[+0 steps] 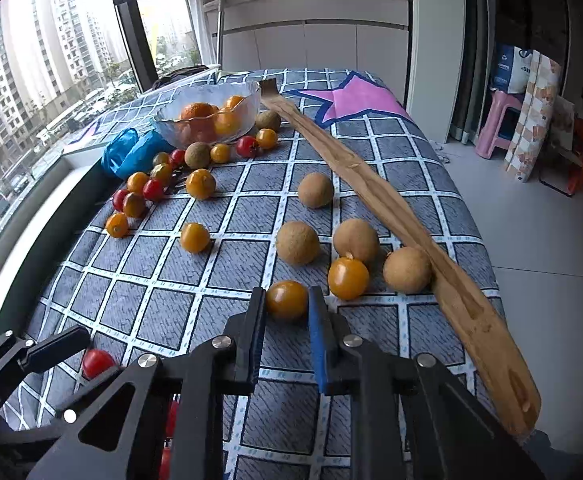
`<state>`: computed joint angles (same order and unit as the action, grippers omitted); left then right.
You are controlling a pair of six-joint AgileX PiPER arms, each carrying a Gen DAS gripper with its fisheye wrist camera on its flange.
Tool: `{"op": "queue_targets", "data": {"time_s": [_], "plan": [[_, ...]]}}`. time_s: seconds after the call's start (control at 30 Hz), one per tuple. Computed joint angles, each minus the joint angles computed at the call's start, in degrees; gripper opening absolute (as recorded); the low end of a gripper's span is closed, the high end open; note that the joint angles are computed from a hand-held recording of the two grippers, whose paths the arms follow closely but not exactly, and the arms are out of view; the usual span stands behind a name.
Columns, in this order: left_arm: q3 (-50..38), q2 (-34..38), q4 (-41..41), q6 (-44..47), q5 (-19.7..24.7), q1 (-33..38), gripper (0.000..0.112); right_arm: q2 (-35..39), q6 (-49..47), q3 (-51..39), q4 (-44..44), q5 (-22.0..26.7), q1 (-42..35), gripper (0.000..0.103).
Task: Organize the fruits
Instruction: 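Grasp a red cherry tomato with the left tool while the right tool grasps a yellow one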
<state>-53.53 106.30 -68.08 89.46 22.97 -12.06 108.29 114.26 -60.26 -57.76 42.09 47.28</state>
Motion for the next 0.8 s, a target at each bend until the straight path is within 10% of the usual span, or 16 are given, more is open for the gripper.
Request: {"op": "queue_targets", "data": {"time_s": [0.37, 0.8], "plan": [[-0.7, 0.6, -0.7, -0.2, 1.9, 1.7, 0.024, 0.0, -0.6, -0.4, 1.7, 3.3, 4.5, 0.022], [0.5, -0.1, -2.2, 1.3, 1.0, 1.8, 0.024, 0.9, 1.0, -2.4, -1.8, 7.0, 9.6, 0.022]]}}
